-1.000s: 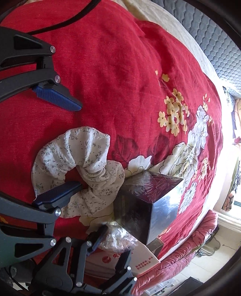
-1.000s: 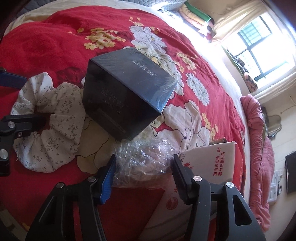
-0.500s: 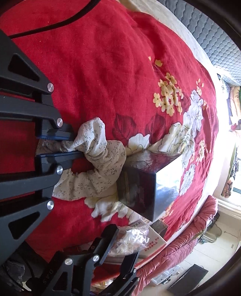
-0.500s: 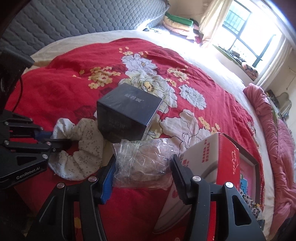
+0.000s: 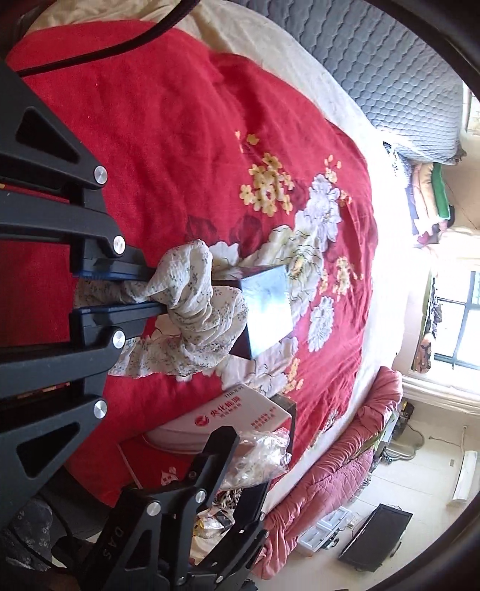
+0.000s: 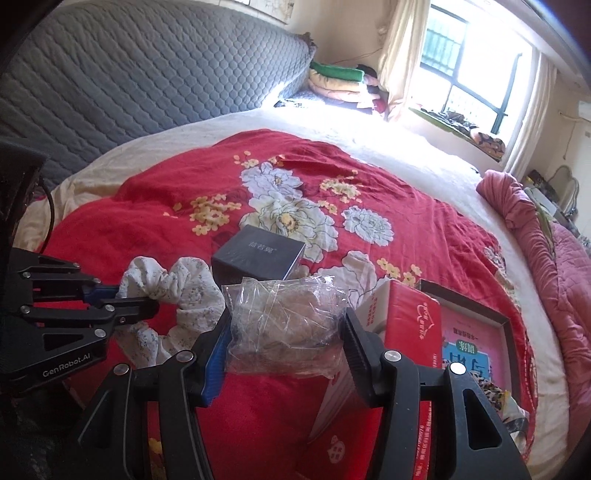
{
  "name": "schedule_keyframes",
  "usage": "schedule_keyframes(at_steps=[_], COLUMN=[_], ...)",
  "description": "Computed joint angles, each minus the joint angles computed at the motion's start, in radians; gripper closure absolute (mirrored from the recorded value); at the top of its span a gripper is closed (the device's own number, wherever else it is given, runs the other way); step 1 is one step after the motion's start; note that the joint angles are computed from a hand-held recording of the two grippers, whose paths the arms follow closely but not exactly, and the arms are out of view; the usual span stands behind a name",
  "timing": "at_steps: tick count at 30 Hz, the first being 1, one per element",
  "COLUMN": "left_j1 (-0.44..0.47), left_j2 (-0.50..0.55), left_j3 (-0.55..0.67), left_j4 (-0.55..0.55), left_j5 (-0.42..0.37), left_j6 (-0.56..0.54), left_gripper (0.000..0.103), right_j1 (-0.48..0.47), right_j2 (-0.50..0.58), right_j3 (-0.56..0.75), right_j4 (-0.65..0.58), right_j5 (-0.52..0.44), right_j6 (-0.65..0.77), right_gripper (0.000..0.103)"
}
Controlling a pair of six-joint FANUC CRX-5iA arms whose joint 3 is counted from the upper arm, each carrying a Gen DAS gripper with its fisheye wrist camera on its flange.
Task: Organize soft objects
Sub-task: 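Grasp the white floral scrunchie with the left tool while the right tool grasps the clear plastic bag, then carry the white scrunchie with the left tool while the right tool carries the plastic bag over the tray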
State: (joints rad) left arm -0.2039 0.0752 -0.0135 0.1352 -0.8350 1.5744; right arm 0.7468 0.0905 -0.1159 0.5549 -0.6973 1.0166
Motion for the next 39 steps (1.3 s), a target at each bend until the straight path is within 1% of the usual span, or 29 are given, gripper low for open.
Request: schedule_keyframes(at_steps=[3, 5, 9, 13, 16, 18, 21, 25, 27, 31, 35, 38, 39], left_j1=[-0.019, -0.031, -0.082, -0.147, -0.188, -0.214, -0.251, -0.29, -0.302, -0.317, -0.321, -0.322, -0.321], left_j2=[-0.008, 0.0, 0.028, 0.08, 0.128, 0.164, 0.233, 0.326, 0.37, 0.464, 0.548, 0.597, 0.613], left_j3=[0.026, 0.05, 0.121, 0.221, 0.299, 0.351, 0.447, 0.571, 0.631, 0.754, 0.861, 0.919, 0.939], left_j4=[0.003, 0.035, 0.041, 0.022, 0.021, 0.019, -0.001, -0.025, -0.039, -0.063, -0.076, -0.085, -0.088], left_j5=[-0.006, -0.018, -0.027, -0.038, -0.055, -0.062, -0.095, -0.148, -0.178, -0.252, -0.319, -0.357, -0.37], left_j6=[-0.004, -0.029, -0.042, -0.05, -0.061, -0.067, -0.066, -0.062, -0.055, -0.051, -0.037, -0.034, -0.03], left_gripper=[0.093, 0.093, 0.093, 0.093, 0.093, 0.093, 0.093, 0.093, 0.093, 0.093, 0.093, 0.093, 0.093], right_j1=[-0.015, -0.028, -0.068, -0.118, -0.162, -0.191, -0.232, -0.28, -0.294, -0.303, -0.298, -0.303, -0.303], right_j2=[-0.052, -0.087, -0.155, -0.23, -0.283, -0.317, -0.351, -0.381, -0.386, -0.366, -0.335, -0.318, -0.311], right_j3=[-0.039, -0.066, -0.123, -0.2, -0.244, -0.267, -0.293, -0.32, -0.32, -0.317, -0.308, -0.294, -0.281], right_j4=[0.021, 0.044, 0.1, 0.21, 0.258, 0.266, 0.267, 0.236, 0.196, 0.16, 0.124, 0.062, 0.024], right_j5=[0.032, 0.049, 0.069, 0.072, 0.06, 0.055, 0.042, 0.056, 0.062, 0.079, 0.076, 0.082, 0.073], right_j6=[-0.049, -0.091, -0.18, -0.305, -0.377, -0.405, -0.426, -0.431, -0.401, -0.363, -0.323, -0.264, -0.222], right_gripper=[0.046, 0.046, 0.046, 0.046, 0.046, 0.046, 0.046, 0.046, 0.046, 0.046, 0.046, 0.046, 0.046])
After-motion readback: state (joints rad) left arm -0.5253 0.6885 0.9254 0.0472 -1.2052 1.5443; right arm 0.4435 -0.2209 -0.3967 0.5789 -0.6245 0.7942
